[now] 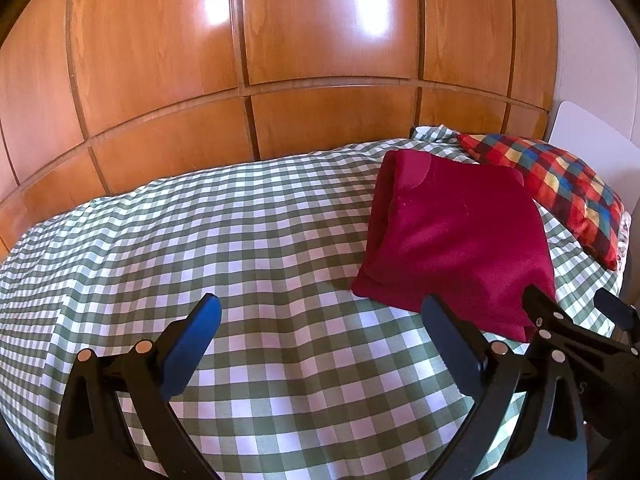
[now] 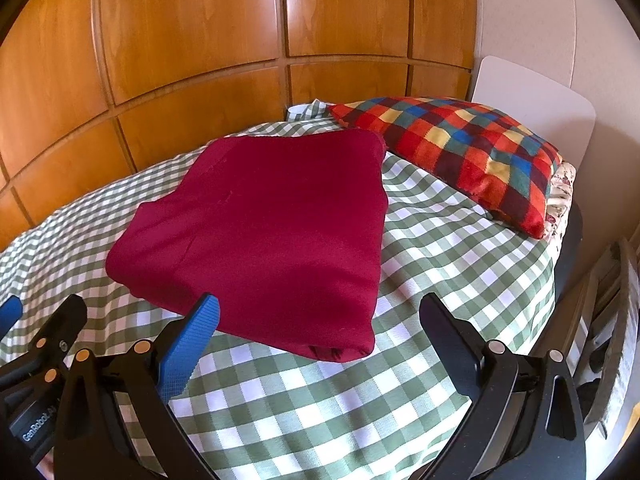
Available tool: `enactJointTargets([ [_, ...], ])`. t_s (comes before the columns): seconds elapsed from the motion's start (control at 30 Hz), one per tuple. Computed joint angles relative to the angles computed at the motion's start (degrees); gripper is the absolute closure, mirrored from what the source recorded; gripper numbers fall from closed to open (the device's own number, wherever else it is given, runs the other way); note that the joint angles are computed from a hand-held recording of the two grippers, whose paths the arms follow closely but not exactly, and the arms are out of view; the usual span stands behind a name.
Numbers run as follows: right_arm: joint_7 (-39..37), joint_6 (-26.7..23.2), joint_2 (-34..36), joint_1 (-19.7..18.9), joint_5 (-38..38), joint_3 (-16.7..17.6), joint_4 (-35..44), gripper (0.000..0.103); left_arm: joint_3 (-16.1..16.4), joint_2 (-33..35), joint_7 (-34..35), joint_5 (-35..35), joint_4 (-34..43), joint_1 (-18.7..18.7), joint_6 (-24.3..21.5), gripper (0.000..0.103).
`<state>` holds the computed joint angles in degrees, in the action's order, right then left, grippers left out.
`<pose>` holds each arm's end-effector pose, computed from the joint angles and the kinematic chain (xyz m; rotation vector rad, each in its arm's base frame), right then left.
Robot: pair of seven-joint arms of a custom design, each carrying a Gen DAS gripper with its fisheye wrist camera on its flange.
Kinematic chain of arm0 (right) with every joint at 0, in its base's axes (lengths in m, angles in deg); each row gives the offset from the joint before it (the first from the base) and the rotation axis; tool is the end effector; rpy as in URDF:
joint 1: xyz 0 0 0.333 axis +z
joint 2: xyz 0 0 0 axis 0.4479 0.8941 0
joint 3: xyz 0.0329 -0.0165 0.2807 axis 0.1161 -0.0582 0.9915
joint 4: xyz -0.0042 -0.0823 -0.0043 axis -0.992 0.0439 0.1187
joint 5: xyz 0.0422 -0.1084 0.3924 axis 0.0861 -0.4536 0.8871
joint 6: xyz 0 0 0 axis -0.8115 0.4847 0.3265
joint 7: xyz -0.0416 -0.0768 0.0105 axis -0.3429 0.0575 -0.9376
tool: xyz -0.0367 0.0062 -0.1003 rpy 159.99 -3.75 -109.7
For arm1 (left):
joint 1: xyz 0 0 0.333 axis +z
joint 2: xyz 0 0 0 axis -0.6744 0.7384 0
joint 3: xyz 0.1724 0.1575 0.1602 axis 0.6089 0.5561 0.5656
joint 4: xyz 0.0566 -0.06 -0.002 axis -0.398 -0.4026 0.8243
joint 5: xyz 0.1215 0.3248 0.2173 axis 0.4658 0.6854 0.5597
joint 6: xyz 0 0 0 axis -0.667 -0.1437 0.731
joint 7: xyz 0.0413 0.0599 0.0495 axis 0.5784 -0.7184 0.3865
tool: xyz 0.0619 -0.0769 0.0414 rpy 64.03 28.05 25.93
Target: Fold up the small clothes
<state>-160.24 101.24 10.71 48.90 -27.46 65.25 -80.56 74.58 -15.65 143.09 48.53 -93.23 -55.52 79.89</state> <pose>0.6190 0.2178 0.3457 -1.0388 2.4171 -1.0477 0.6875 -0.3316 0.3562 -1.2787 2.1467 -0.9472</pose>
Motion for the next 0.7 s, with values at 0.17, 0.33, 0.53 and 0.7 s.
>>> enactJointTargets([
  [0.17,0.3,-0.3,-0.2,0.2,-0.5,0.0,0.0,0.004,-0.2,-0.5,-0.1,-0.2,-0.7,0.4,0.9,0.003],
  [0.33,0.5,-0.7,-0.6,0.4,-0.9,0.2,-0.2,0.004,-0.3,-1.3,-0.5,-0.1,-1.7,0.6,1.8,0.003],
  [0.53,0.0,-0.7,-0.6,0.4,-0.8,0.4,-0.2,0.004,-1.7,-2.2,0.0,-0.6,-3.1,2.0,2.9,0.003],
  [0.7,-1.3,0.2,-0.1,0.1,0.1,0.4,0.2,0.004,-3.1,-1.9,1.0,-1.7,-2.9,3.1,3.0,0.004],
])
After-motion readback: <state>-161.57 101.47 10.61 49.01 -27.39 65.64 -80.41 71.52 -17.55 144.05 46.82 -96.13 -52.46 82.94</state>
